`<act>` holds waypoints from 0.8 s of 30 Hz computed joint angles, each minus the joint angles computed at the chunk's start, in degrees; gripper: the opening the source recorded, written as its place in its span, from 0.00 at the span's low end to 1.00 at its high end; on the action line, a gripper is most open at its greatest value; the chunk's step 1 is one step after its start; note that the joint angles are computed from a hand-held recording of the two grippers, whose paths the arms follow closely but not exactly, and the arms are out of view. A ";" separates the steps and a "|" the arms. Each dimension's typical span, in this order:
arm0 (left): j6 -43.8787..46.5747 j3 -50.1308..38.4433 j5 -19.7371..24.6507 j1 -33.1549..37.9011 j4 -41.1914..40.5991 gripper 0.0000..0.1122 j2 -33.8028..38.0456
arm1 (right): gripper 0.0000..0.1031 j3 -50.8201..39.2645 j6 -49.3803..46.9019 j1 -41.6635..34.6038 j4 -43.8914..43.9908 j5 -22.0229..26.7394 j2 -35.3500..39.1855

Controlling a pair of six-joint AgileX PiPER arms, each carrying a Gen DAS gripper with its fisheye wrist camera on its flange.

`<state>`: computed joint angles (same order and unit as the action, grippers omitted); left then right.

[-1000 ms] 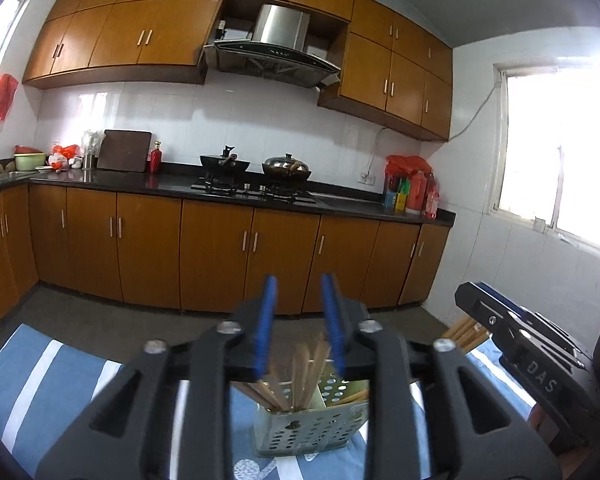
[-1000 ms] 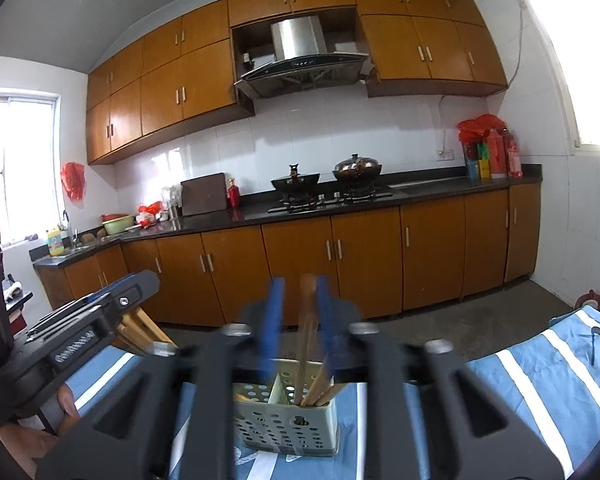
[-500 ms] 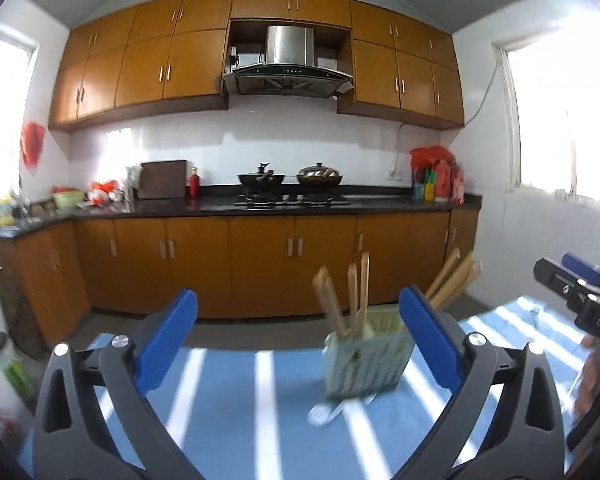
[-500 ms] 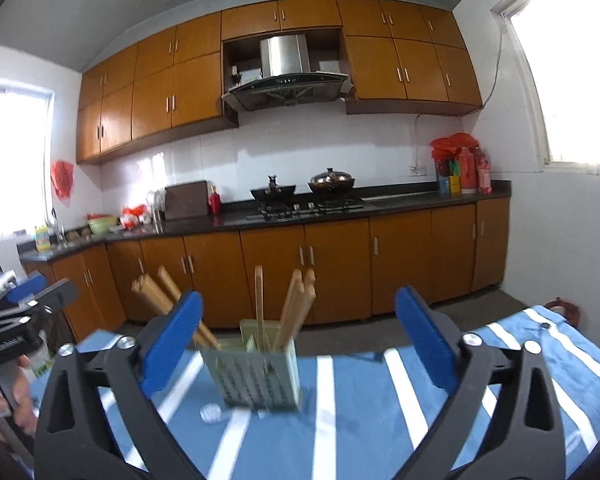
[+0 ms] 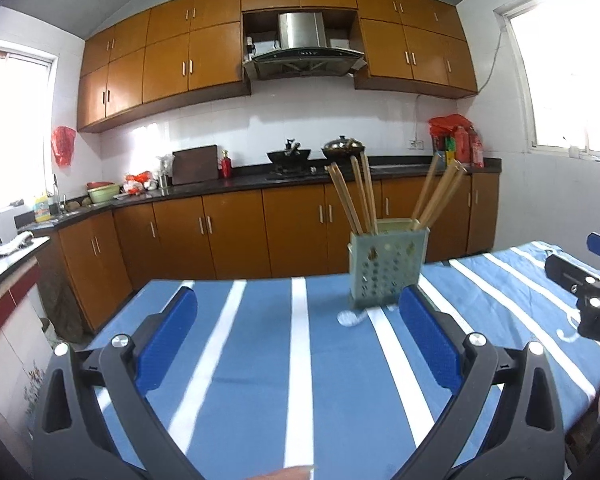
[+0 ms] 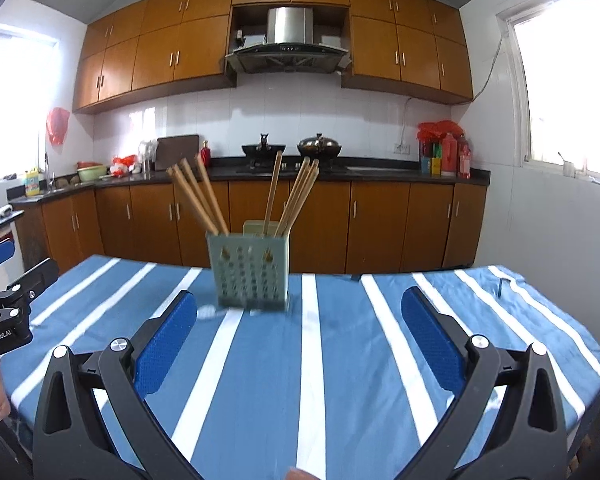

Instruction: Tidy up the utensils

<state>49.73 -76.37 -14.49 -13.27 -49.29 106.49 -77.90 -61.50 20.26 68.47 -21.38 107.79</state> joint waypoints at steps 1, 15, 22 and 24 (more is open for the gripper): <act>-2.18 1.57 -0.05 -0.07 1.97 0.88 -0.45 | 0.98 1.09 1.02 0.14 -0.58 -0.28 -0.24; -10.19 9.70 -2.18 -1.31 6.87 0.88 -0.39 | 0.98 10.86 11.41 1.38 -5.06 -3.11 -1.06; -13.92 11.00 -2.76 -1.18 8.77 0.88 -0.21 | 0.98 11.41 12.25 1.29 -5.51 -3.51 -0.80; -14.05 11.01 -2.60 -1.20 8.81 0.88 -0.23 | 0.98 11.51 12.26 1.49 -5.46 -3.64 -0.64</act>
<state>35.68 -65.36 -17.09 -14.47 -40.48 106.26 -66.39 -49.23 21.75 63.00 -25.02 107.15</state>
